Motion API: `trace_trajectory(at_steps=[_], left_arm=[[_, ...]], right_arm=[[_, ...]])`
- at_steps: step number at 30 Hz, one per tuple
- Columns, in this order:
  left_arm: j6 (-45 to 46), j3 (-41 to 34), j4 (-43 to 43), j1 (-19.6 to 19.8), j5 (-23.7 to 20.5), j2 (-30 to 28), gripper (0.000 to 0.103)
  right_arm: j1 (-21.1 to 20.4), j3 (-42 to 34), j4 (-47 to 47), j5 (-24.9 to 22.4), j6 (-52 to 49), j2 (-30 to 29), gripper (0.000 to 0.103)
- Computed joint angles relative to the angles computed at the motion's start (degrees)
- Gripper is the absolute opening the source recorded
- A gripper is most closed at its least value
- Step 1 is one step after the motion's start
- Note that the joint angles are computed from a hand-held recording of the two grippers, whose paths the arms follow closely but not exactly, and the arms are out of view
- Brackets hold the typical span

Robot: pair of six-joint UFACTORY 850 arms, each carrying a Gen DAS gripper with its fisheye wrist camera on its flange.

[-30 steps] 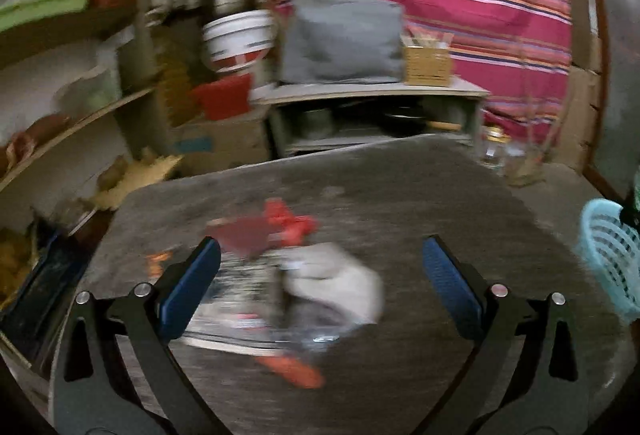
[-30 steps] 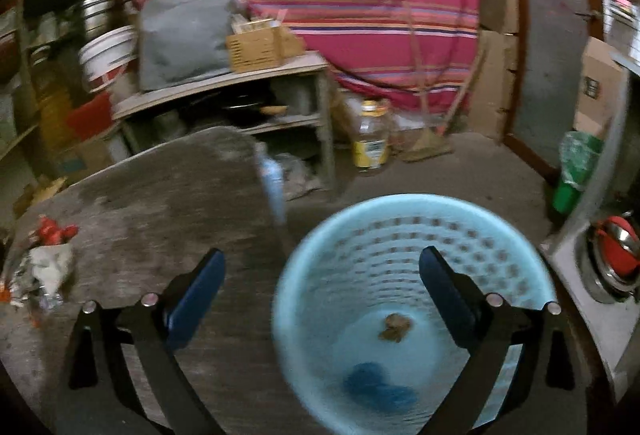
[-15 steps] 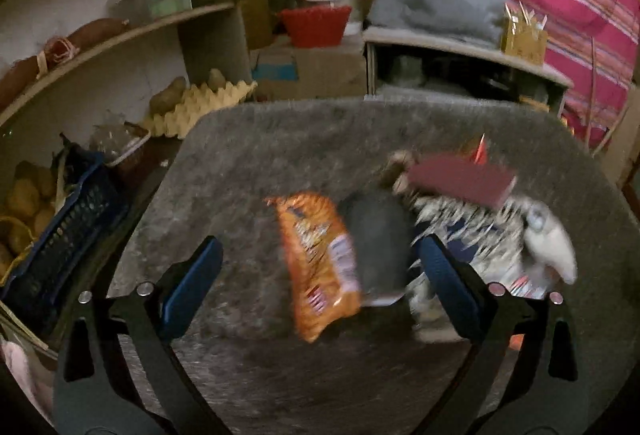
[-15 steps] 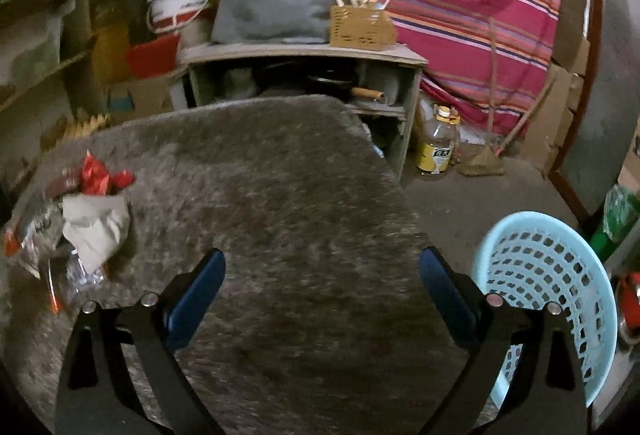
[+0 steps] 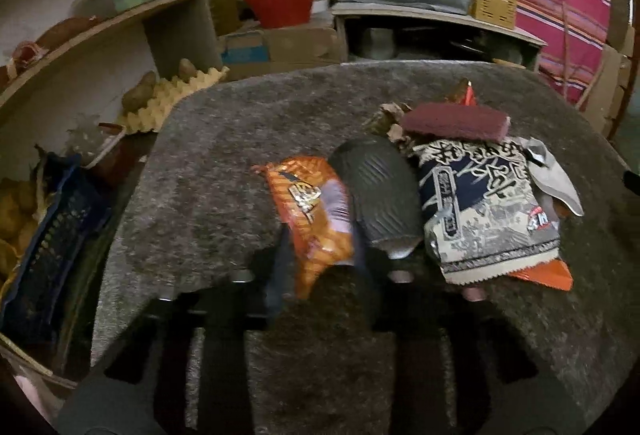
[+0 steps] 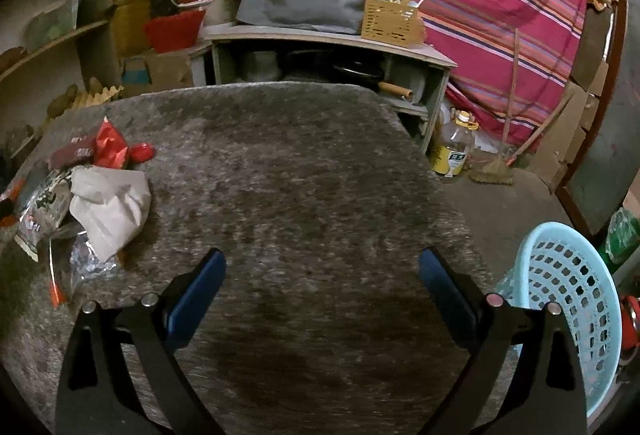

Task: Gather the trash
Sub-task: 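Grasp the orange snack bag with the left tool while the right tool grasps the white tissue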

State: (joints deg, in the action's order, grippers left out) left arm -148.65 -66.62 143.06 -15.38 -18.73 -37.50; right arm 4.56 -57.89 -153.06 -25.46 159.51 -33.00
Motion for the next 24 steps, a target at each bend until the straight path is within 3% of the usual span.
trace_trajectory(at_steps=[3,10,13,24], left_arm=[[-2.12,0.48,2.73,0.39,0.34,0.37,0.008],[-4.0,2.98,3.34,0.98,-4.39,2.73,0.006],[-0.39,3.68,-0.91,1.19,-7.24,3.34,0.006],[0.28,4.28,-2.84,3.11,-8.91,4.19,0.006]], right_arm=[[0.81,-0.2,0.55,-0.19,-1.0,-0.06,0.095],[2.82,-1.23,-3.74,-0.38,3.64,-0.41,0.095],[3.7,-2.11,-7.23,0.04,7.53,-0.98,0.095],[8.84,-7.42,-9.87,2.32,6.91,-5.01,0.094]])
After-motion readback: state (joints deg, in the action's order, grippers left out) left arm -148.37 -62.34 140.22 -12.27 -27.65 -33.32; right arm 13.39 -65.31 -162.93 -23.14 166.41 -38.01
